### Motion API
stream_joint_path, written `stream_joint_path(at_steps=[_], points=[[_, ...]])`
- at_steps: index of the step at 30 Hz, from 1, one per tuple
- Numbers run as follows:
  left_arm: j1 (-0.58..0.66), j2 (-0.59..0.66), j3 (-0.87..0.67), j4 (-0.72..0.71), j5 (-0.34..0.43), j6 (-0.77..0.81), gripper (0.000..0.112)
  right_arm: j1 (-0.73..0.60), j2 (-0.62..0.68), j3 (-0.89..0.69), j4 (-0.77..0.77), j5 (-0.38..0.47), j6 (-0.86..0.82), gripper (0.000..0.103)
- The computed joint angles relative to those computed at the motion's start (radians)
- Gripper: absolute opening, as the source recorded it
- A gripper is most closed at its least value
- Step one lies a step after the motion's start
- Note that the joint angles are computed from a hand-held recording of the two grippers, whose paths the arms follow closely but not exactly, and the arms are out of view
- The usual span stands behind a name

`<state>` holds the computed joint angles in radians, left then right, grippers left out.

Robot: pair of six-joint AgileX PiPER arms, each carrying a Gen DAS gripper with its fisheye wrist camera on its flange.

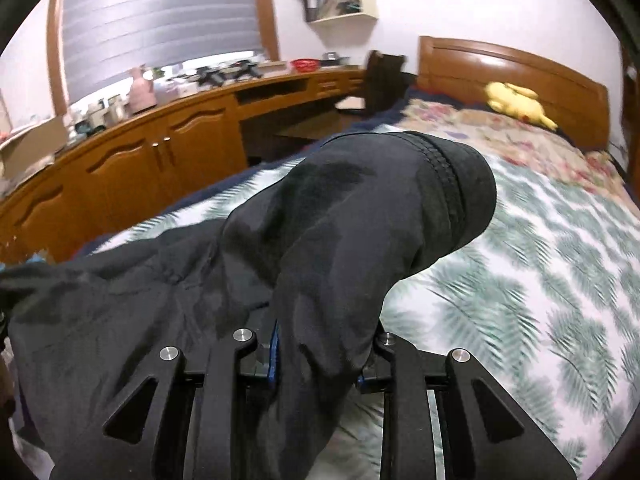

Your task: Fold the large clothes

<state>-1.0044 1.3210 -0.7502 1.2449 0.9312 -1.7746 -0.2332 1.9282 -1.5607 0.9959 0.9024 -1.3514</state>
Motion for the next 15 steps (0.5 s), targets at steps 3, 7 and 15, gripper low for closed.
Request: stream_joint_path(at_steps=[3,7,15], points=[[0.089,-0.133,0.076,-0.066,0.033,0.161,0.002,0.148,-0.018,0.001,-0.032,-0.078,0.08,0.024],[0.208,-0.288,0.154,-0.141,0.064,0.332,0.002,0.337,0.013,-0.072,-0.129,-0.138,0.227,0.024],[0.727,-0.436,0.29,-0.236,-0.214,0.582,0.002,0.603,0.219,-0.438,-0.36,-0.042,0.656,0.027]])
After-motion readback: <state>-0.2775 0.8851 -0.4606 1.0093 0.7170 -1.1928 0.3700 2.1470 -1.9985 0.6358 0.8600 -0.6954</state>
